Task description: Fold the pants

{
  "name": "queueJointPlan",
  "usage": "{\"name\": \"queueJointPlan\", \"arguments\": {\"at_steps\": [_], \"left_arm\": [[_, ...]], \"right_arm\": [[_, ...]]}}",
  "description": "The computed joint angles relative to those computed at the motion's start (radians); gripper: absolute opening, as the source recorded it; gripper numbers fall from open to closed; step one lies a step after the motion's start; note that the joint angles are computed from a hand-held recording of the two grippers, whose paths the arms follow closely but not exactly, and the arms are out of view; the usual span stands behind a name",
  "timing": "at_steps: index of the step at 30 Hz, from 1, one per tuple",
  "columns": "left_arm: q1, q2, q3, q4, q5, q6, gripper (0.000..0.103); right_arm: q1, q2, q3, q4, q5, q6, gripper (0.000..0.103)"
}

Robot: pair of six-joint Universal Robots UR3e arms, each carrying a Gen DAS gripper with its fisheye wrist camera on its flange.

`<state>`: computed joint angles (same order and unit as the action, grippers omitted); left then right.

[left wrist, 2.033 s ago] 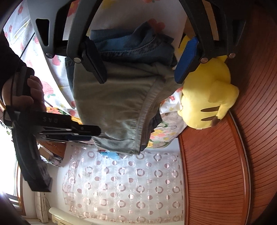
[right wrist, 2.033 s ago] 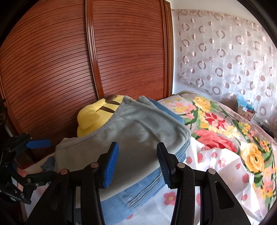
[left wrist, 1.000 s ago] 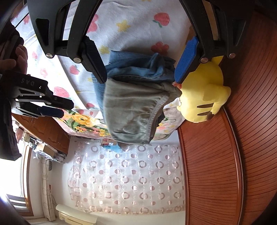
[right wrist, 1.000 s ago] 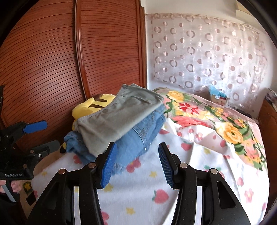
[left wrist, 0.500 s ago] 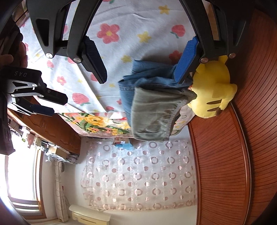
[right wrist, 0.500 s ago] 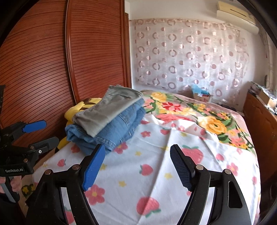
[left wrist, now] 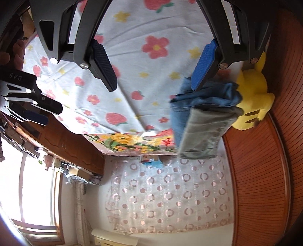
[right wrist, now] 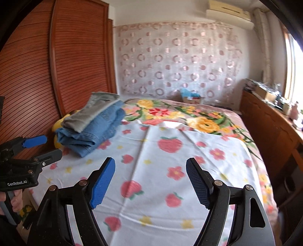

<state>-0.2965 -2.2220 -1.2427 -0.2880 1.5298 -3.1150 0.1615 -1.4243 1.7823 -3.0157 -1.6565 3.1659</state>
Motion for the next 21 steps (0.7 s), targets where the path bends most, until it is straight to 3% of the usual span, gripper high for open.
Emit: {"name": "queueJointPlan", "arguments": {"at_steps": [8, 21], "left_arm": [[-0.089, -0.029, 0.070, -0.023, 0.035, -0.022, 0.081], [-0.126, 0.052, 0.021, 0.017, 0.075, -0.031, 0.081]], "right_arm": [[0.087, -0.059, 0.058, -0.008, -0.147, 0.066, 0.079], [0.138, -0.116, 0.151, -0.111, -0.214, 0.114, 0.079]]}}
